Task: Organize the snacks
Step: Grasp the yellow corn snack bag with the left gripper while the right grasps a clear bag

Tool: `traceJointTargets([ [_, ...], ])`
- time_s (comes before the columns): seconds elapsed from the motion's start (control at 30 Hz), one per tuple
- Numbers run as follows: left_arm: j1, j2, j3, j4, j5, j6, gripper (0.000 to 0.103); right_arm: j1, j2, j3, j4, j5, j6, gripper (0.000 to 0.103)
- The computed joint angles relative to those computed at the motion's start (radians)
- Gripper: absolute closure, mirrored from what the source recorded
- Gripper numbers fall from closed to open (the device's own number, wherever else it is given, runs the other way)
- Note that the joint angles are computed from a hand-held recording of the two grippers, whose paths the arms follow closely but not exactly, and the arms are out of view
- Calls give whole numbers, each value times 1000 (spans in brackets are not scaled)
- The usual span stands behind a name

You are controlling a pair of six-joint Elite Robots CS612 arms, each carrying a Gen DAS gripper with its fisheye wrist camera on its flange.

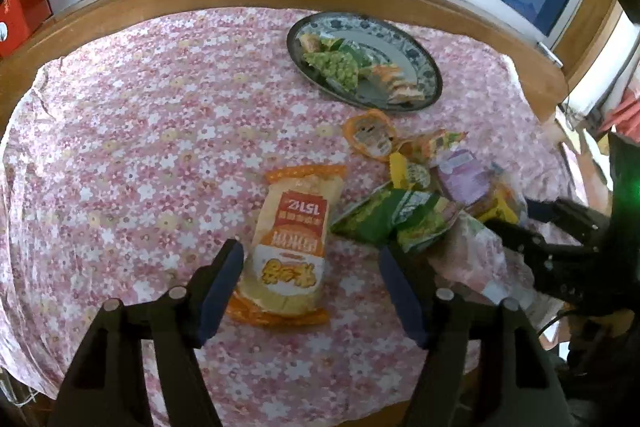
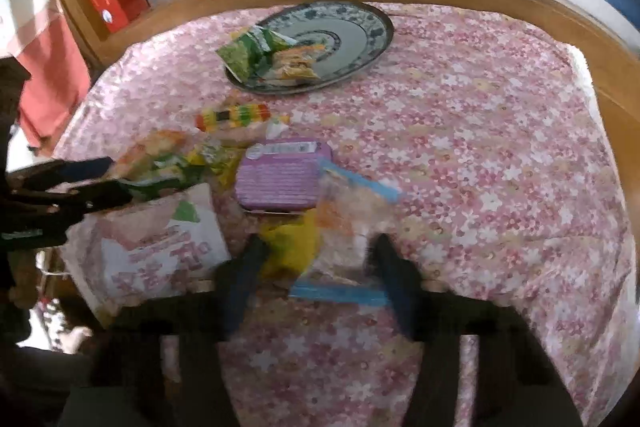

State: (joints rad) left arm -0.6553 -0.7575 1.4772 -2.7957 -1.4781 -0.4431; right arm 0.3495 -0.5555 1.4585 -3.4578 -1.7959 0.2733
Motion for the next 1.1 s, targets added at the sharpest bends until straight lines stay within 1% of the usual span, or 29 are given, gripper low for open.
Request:
traceJointTargets([
  [0.03, 0, -2, 6, -13, -4, -4, 30, -2, 0, 3, -11, 19, 2, 69],
  [0.1, 0, -3, 11, -26, -6, -7, 31, -1, -1, 8, -19, 29, 5, 71],
  [0.17, 1, -1, 11, -24, -9, -10, 49, -1, -1, 10, -29, 52, 17, 74],
  [0.2, 0, 0, 10, -16, 3, -13, 64, -1, -2, 11, -33, 56, 20, 76],
  [0.23, 1, 1, 9, -13, 4, -17, 64, -2, -4, 15, -40, 63, 23, 78],
  [0.4, 8, -1, 22, -69, -38, -28, 65, -4, -13, 33, -65, 85, 30, 79],
  [0.47, 6, -7, 28, -82, -29, -26, 65, -4, -17, 40, -73, 89, 33, 79],
  [0.57, 6, -13, 29, -97, -35, -21, 65, -6, -22, 49, -87, 96, 39, 80],
  [0.67, 6, -19, 27, -96, -30, -14, 65, -9, -27, 60, -104, 104, 50, 81],
  [0.8, 6, -23, 23, -107, -31, -10, 65, -9, -34, 69, -121, 99, 51, 81],
  [0.93, 8, -19, 8, -85, -39, -7, 65, -9, -39, 75, -134, 88, 62, 82],
  [1.03, 8, -16, -1, -80, -38, -4, 65, -5, -42, 79, -147, 68, 54, 82],
  [1.1, 8, -15, -5, -82, -39, -3, 65, -5, -43, 81, -150, 68, 53, 82],
])
